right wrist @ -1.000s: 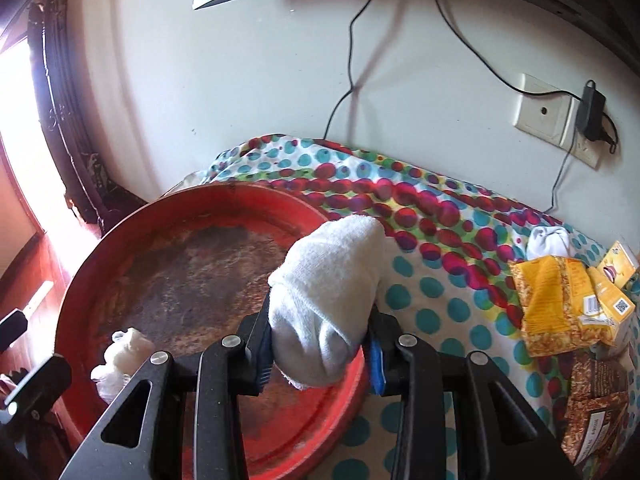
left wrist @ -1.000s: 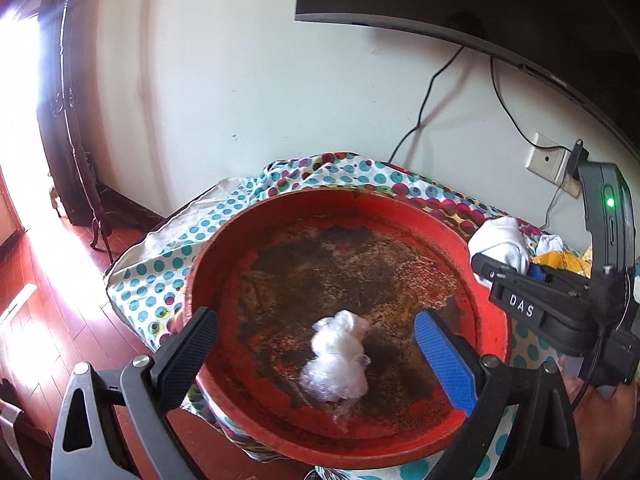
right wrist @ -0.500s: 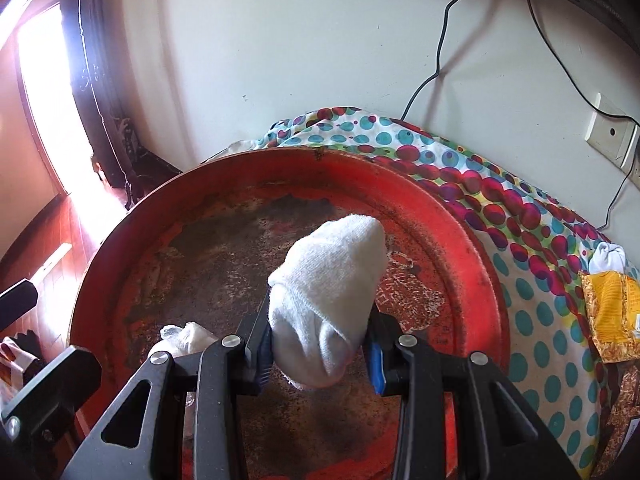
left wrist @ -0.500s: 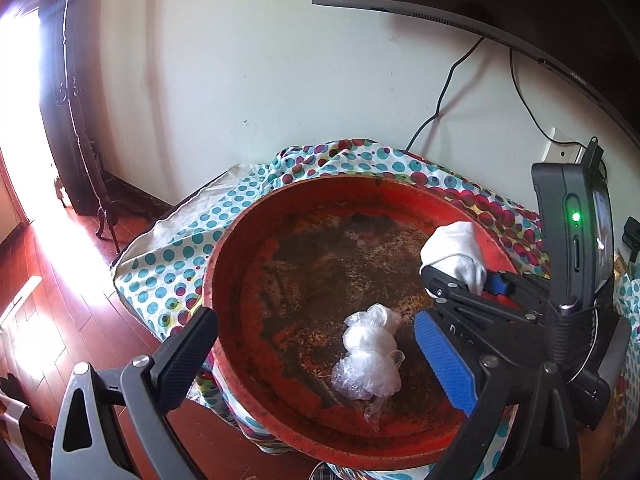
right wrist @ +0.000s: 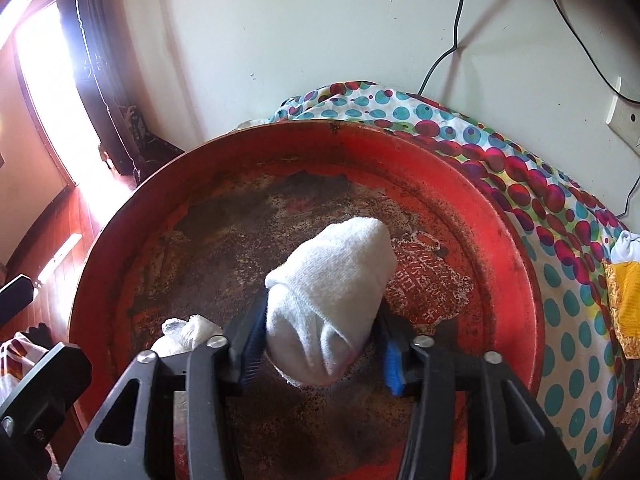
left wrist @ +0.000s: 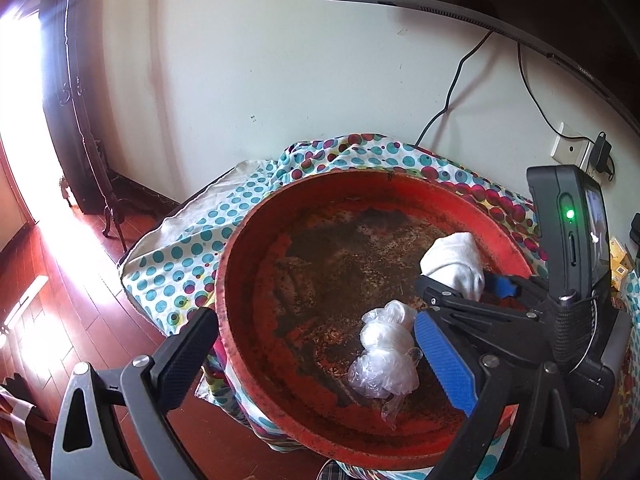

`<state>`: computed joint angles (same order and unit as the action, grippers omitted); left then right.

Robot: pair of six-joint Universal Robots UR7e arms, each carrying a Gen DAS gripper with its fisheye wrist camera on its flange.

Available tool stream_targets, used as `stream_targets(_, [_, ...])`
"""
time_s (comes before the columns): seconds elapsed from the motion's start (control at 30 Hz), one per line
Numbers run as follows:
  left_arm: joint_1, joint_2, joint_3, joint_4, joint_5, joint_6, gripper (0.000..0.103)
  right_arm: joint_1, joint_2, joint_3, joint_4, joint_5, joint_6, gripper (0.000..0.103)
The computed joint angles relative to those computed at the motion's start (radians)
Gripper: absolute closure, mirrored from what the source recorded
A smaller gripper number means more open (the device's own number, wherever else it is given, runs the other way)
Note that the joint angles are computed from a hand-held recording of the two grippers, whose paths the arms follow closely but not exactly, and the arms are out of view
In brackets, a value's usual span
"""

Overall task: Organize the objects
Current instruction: 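Carry the white towel into the red basin and release it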

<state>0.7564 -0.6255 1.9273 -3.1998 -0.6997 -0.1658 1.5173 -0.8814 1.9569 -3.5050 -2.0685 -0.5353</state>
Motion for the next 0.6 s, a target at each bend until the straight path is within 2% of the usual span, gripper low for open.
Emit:
stream_targets(0.03, [0.0,0.001,-0.002,0.002,0.002,0.0,0.002,-0.004,-0.013,0.015,-0.022,0.022,-0.002,0.017])
stream_targets(0.17, [-0.002,0.006,-0.005,-0.002,0.004,0.003,0.002,-0.004,-0.059,0.05,-0.076,0.042,-0.01,0.009])
stream_targets(0.33, [-0.012,0.013,-0.004,-0.013,0.005,0.014,0.002,-0.038,-0.152,0.138,-0.19,0.062,-0.025,0.004])
stream_targets(0.43, [-0.022,0.017,-0.001,-0.023,-0.001,0.024,0.002,-0.072,-0.217,0.215,-0.296,0.035,-0.074,0.004])
stream_targets(0.6, [-0.045,0.038,0.008,-0.09,-0.053,0.064,0.002,-0.221,-0.363,0.372,-0.491,0.032,-0.156,0.001])
